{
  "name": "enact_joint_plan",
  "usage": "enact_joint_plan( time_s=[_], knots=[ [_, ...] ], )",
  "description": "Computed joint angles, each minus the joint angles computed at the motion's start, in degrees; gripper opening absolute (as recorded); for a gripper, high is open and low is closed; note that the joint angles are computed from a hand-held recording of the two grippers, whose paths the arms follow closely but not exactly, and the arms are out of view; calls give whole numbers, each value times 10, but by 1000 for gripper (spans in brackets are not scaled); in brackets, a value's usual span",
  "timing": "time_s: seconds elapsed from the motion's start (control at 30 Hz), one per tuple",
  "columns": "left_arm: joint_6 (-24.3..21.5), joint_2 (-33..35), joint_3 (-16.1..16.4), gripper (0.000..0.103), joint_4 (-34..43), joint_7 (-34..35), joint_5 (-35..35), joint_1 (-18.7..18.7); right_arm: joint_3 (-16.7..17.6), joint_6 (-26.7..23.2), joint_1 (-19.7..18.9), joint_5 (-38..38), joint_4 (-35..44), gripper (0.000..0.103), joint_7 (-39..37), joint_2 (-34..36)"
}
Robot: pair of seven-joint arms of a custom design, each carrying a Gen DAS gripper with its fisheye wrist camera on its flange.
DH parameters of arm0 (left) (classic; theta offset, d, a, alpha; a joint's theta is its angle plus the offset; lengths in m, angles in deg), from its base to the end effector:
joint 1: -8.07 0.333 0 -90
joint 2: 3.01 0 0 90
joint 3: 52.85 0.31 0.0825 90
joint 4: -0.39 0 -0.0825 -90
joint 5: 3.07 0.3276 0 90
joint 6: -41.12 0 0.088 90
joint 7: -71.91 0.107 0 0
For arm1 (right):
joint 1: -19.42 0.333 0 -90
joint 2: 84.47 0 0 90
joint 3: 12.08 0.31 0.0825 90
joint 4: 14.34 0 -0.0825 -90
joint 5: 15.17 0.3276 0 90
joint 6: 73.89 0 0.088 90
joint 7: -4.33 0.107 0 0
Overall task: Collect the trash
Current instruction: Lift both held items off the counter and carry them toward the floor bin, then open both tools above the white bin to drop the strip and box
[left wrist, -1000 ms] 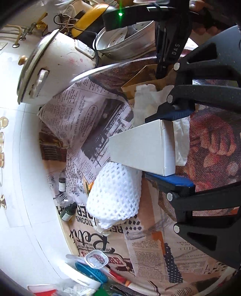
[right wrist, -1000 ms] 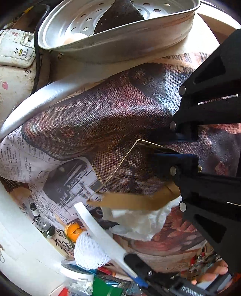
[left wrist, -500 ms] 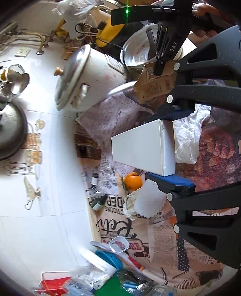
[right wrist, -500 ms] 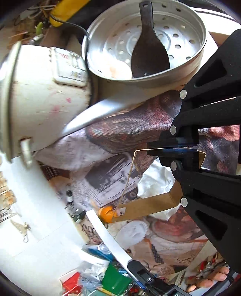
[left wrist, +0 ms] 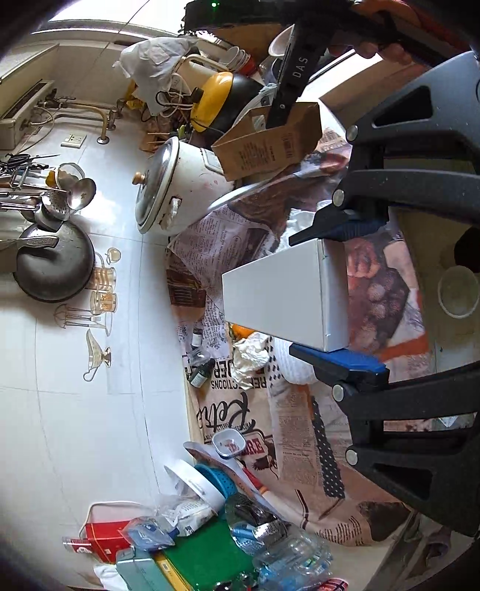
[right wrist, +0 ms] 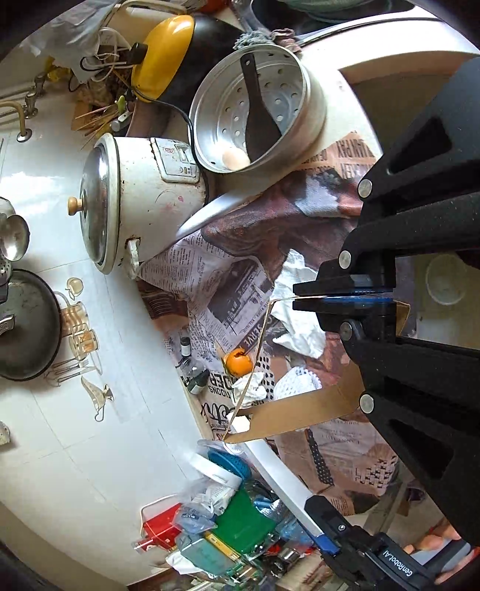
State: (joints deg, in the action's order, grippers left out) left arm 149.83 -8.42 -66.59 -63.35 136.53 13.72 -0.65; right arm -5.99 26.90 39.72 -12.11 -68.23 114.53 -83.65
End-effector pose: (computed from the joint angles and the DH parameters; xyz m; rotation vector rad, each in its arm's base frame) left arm 0.3979 -0.1547 0.8930 -1.7459 1.6150 -0.8936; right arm 0.3966 0.2011 0.8877 -1.7628 1.5635 -0.3069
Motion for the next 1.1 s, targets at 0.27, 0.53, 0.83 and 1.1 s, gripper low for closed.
enact_joint_plan(
  time_s=[0.27,0.53,0.83,1.1],
  knots=[
    [-19,-173,16,50,-191,30,-93,34,33,21,31,-18,-152,1,68,-115],
    [-49,-268,4,50,-317,27,-162,57,38,7,51,4,-248,1,61,-176],
    [-15,-318,-38,50,-485,-65,-205,65,7,55,75,75,-444,1,-27,-253],
    [91,-324,-70,50,-668,-162,-239,31,-14,121,86,106,-625,1,-121,-298]
  ],
)
